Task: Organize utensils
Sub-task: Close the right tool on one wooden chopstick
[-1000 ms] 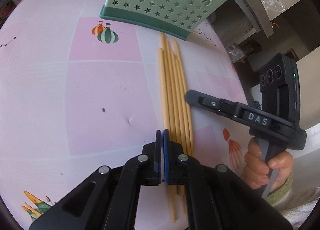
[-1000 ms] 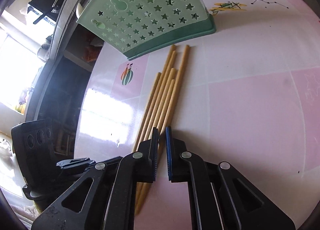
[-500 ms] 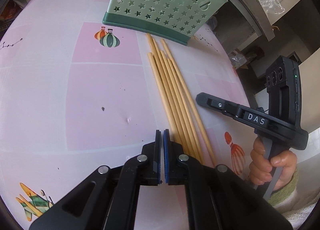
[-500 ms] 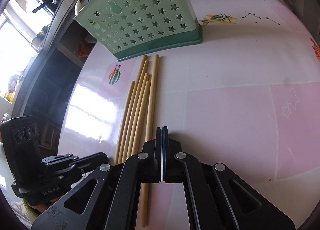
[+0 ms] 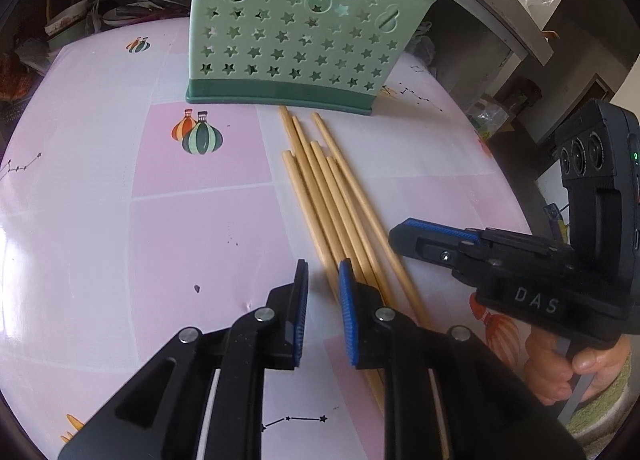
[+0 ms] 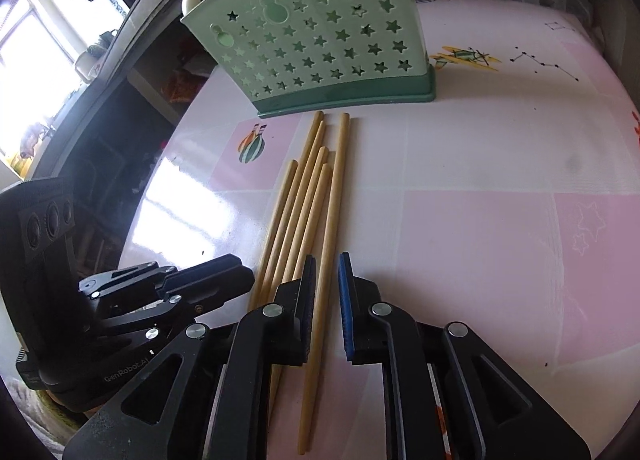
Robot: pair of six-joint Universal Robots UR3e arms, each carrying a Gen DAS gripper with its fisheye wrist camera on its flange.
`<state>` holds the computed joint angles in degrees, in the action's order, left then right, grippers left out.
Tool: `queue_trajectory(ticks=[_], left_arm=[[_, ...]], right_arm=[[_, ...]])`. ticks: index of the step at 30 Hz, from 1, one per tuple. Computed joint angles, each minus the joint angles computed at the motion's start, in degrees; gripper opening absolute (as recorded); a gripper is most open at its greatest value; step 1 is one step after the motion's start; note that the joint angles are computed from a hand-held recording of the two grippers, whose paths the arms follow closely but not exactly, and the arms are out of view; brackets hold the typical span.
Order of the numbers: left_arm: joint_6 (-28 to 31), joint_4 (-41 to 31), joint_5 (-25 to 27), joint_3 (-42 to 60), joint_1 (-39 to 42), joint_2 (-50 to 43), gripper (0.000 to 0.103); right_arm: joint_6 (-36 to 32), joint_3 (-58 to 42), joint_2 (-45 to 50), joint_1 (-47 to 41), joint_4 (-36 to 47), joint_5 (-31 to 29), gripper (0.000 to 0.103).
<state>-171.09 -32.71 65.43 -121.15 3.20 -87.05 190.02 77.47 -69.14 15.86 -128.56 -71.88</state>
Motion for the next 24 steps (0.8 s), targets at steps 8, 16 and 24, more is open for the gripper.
queue_trajectory(ticks=[8, 16, 24], left_arm=[[-1.73, 4.10, 6.71, 3.35, -5.19, -4.41, 0.015], [-1.95, 9.10, 14.76, 5.46, -10.12, -8.37, 0.015], [-2.48, 7.86, 16.51, 4.94, -8.40, -7.19, 0.015]], right_arm=[[-1.34, 0.36, -0.03, 0.95, -0.78, -4.28, 0.004], [-1.15, 5.76, -3.82, -1.56, -3.00, -4.66, 0.004], [-0.67, 8.19, -5.81, -2.35, -3.36, -4.30, 0.004]])
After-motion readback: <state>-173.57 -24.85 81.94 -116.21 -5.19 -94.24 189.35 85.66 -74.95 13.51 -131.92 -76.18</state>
